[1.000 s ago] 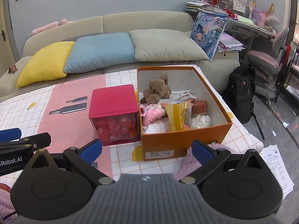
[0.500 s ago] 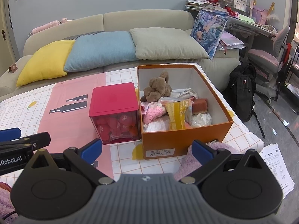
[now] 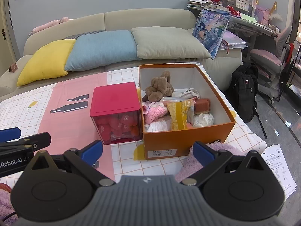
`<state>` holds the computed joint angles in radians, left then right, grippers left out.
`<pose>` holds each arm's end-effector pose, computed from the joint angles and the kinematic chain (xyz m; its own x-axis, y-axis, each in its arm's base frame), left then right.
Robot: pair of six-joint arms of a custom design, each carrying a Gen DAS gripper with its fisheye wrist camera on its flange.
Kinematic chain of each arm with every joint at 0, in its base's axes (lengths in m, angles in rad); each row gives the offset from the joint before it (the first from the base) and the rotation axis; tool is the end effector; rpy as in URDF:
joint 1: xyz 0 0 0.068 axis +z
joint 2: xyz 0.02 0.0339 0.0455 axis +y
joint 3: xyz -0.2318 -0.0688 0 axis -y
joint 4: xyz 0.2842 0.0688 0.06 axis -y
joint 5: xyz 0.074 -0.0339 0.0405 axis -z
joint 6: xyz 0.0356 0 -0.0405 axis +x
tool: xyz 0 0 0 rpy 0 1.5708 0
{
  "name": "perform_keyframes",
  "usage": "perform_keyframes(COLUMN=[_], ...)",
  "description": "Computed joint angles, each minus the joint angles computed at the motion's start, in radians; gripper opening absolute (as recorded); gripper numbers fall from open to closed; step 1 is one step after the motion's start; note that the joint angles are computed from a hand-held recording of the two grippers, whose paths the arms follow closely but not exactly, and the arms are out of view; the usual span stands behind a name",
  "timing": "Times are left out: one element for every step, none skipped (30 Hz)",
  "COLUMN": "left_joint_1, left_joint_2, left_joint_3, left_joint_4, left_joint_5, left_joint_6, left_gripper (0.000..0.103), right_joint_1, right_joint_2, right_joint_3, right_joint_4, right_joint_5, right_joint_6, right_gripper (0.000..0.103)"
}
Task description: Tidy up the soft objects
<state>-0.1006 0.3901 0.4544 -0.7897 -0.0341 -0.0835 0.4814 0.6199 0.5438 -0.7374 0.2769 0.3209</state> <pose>0.1666 -0.0156 0.2071 -0.6640 -0.0167 -0.7475 0.0197 0.9990 -0.0399 0.1761 0.0810 0.2077 -0.6992 -0.0229 -0.7146 -0.0615 0.9977 0.0282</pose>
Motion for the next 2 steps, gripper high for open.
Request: perform_keyframes(left_joint_1=[-0.002,-0.005], left_joint_2=[-0.002,-0.002], left_joint_3=[0.000,0.000], left_joint_4=[0.000,-0.001], left_joint_5=[-0.001,-0.004], left_joint_6=[-0.003,-0.004], left_gripper=[0.092,0.092], right_joint_1=[0.001,0.002], right_joint_2=[0.000,0.001], right_joint_3=[0.000,0.001], right_joint_4=[0.000,-0.001], right_joint_5=[0.000,0.001], right_joint_6=[0.000,0.001], right_gripper=[0.100,0.100])
